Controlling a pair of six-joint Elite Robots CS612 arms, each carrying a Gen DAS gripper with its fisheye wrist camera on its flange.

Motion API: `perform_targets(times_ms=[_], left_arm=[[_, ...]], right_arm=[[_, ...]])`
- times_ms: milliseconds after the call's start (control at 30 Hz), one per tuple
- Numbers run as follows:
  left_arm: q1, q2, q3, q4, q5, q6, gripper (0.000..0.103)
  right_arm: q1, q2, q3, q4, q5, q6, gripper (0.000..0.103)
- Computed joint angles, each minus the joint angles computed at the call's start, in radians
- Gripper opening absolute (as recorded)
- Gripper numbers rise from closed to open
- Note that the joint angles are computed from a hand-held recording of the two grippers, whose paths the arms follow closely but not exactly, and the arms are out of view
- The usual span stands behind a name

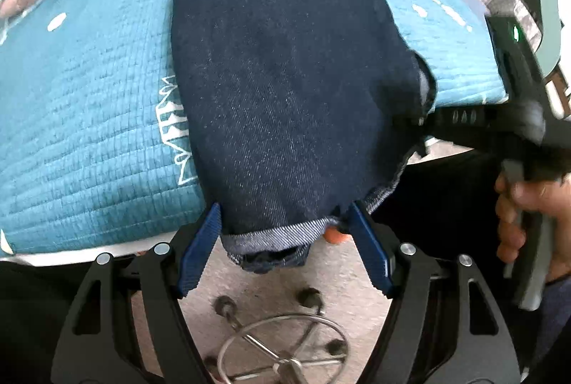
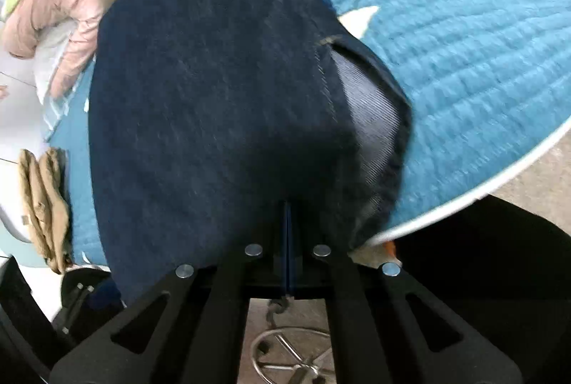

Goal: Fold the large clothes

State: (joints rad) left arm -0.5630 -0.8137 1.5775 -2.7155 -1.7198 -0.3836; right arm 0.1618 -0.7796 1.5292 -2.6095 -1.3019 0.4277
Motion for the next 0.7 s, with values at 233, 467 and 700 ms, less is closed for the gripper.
perform_targets(times_ms=[233,467,700], left_arm=[[0.037,-0.002,-0.053,-0.072,-0.007,-0.018,0.074],[0.041,0.139,-0.34,0.064,0.01,0.084,0.075],[0.067,0.339,-0.689,0.345,-0.076,0.068,0.076]], right_arm=[[-0.01,-0.005,0.014,0.049,0.025,0.02,0.0],[0.002,-0.006,0.036,0.013,0.016,0.026,0.0],[-0.015,-0.013,0.051,-0.039,0.068,0.032,0.002]])
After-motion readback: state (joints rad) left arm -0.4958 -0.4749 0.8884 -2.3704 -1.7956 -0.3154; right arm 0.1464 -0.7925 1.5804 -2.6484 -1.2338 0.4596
